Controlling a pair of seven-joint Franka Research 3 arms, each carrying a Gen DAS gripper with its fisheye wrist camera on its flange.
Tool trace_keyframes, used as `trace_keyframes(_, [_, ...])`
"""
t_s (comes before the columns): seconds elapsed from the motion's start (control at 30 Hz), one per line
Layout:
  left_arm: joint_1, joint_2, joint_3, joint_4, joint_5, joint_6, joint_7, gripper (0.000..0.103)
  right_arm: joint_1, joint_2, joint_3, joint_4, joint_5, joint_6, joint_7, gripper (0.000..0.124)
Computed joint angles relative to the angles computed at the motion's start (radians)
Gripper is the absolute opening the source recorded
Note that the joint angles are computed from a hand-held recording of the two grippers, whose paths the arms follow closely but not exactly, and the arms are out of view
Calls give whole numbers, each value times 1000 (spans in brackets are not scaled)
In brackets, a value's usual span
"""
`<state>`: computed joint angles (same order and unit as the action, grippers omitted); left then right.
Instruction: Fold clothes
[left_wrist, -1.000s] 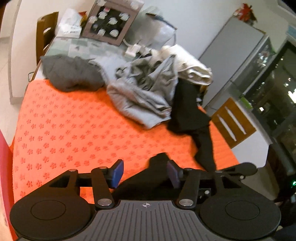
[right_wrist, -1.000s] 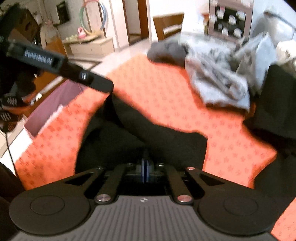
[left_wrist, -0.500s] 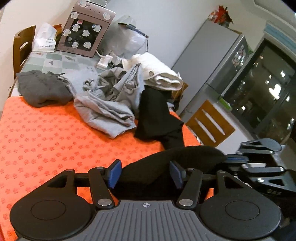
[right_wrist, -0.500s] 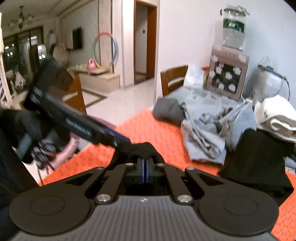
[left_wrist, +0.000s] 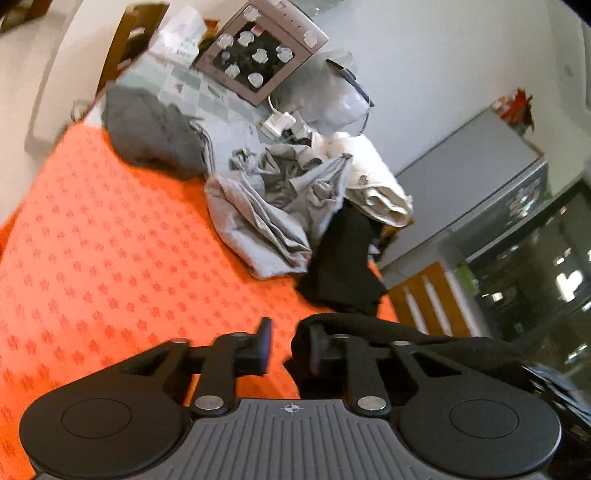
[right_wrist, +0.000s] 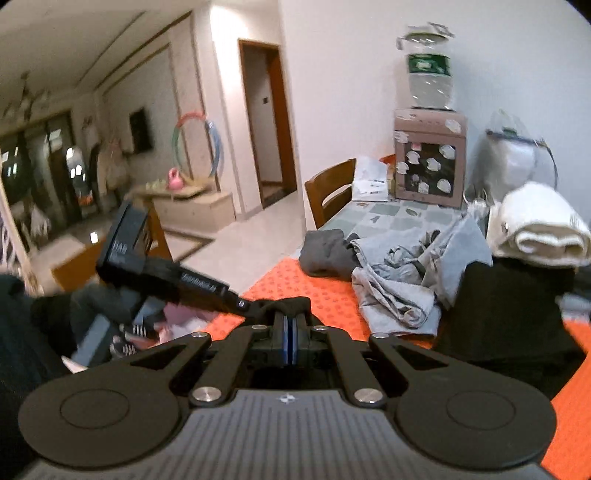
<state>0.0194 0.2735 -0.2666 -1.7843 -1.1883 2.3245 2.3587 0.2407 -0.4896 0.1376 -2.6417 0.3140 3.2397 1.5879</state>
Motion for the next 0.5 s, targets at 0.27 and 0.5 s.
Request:
trace_keyframes(0.27, [63, -78, 39, -98, -187, -261, 113, 77, -9, 22, 2, -6, 77, 53, 95, 3])
trace_keyframes(0.5, [44, -67, 68, -123, -191, -375, 89, 83, 6, 82, -3, 15, 95, 115, 150, 3])
